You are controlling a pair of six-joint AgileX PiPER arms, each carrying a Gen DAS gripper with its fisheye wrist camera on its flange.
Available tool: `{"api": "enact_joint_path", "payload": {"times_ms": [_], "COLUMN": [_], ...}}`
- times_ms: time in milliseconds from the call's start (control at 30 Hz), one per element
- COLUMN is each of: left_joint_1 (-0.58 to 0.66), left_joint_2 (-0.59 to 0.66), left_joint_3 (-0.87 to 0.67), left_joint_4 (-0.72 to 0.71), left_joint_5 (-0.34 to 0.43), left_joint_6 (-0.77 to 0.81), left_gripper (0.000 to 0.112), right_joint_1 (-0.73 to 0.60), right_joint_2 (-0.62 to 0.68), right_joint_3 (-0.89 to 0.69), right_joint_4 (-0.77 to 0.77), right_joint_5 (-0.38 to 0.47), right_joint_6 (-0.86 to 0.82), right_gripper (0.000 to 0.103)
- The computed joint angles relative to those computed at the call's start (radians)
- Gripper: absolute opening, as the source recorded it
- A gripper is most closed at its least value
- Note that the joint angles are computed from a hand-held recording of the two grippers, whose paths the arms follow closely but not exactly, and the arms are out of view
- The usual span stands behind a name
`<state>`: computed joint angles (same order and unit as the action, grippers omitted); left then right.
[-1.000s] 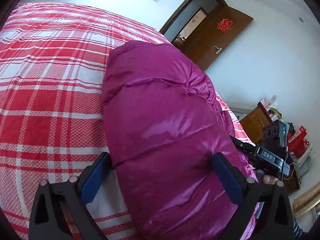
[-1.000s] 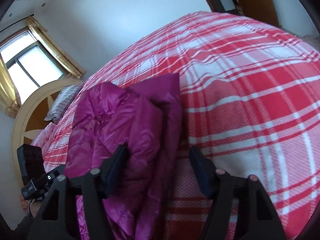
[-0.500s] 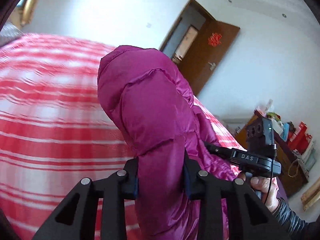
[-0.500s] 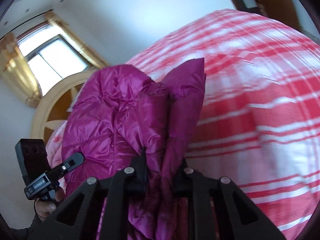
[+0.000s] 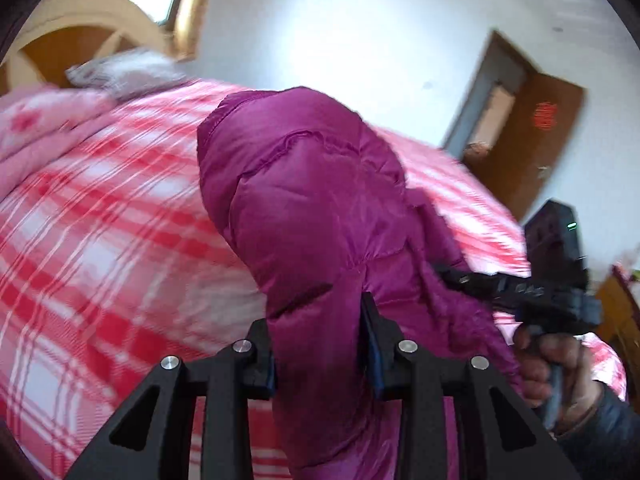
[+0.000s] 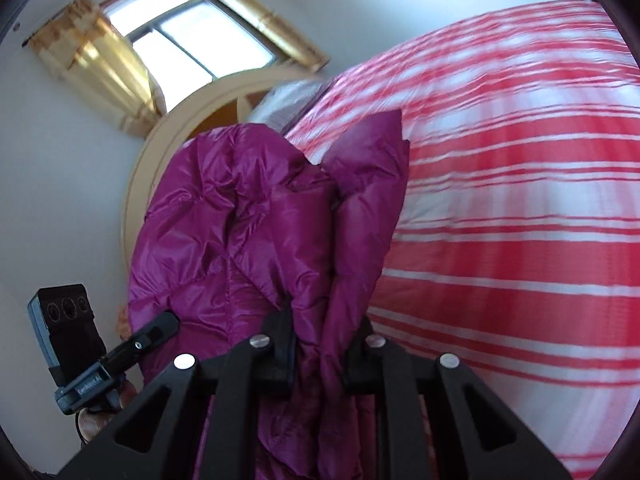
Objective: Fold large clothes
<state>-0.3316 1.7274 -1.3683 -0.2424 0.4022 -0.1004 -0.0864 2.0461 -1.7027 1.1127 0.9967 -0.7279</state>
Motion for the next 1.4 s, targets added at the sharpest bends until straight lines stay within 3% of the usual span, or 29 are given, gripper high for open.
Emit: {"api": "enact_joint_path", "payload": {"times_ms": [100,167,233,433,500,567,667,767,800,967,1067,1167,1400], "left_joint_1": [0.034,0.056,0.050,0.008,0.015,0.008,-0.008,-0.055,-0.067,-0.126,-0.137,-0.159,-0.222], "left_joint_2": [0.040,0.051,0.043,0.066,0.044,0.045,0.042,-0.012,-0.037,-0.186,-0.266,-0.315,-0.403], "left_joint_3": [0.033,0.070,0.101,0.075,0.108,0.091,0.061,0.082,0.100,0.188,0.221,0.205,0.205], "left_joint_4": [0.072,0.006,0.066,0.227,0.223,0.281,0.431,0.645,0.706,0.899,0.912,0.903,0.983], "left_joint_5": [0.014,-0.030,-0.067,-0.082,-0.092,-0.068,-0.015,0.034,0.036,0.085,0.088,0.118,0.137], "left_joint_6": [-0.094,-0.060,-0.120,-0.274,-0.262,-0.307,-0.418,-0.602,-0.652,-0.839,-0.871,-0.857,-0.916], "left_gripper": [0.052,0.063,0.079,0.079,0.079,0.079,0.079,0.079,0.079,0.079,0.079,0.079,0.080], "right_joint_1": [0.065,0.070,0.057,0.053,0.052,0.049,0.056,0.064,0.063,0.081,0.097,0.121,0.229], "right_joint_2": [0.086,0.134,0.157,0.180,0.178,0.183,0.162,0.127,0.086,-0.161,-0.323,-0.446,-0.623], "right_joint_3": [-0.091,-0.142,-0.153,-0.182,-0.175,-0.181,-0.167,-0.154,-0.118,0.103,0.256,0.365,0.496], "right_joint_4": [-0.064,-0.074,-0.082,-0.108,-0.107,-0.111,-0.162,-0.240,-0.265,-0.392,-0.393,-0.404,-0.595], "right_joint_5": [-0.029,-0.027,-0.014,0.001,0.003,0.007,-0.017,-0.055,-0.087,-0.267,-0.354,-0.404,-0.502], "right_joint_6": [0.074,0.117,0.126,0.150,0.150,0.159,0.172,0.228,0.243,0.264,0.222,0.205,0.375], "right_gripper": [0.018,0.018,0.018,0.019,0.020,0.022,0.030,0.044,0.053,0.060,0.077,0.080,0.087]}}
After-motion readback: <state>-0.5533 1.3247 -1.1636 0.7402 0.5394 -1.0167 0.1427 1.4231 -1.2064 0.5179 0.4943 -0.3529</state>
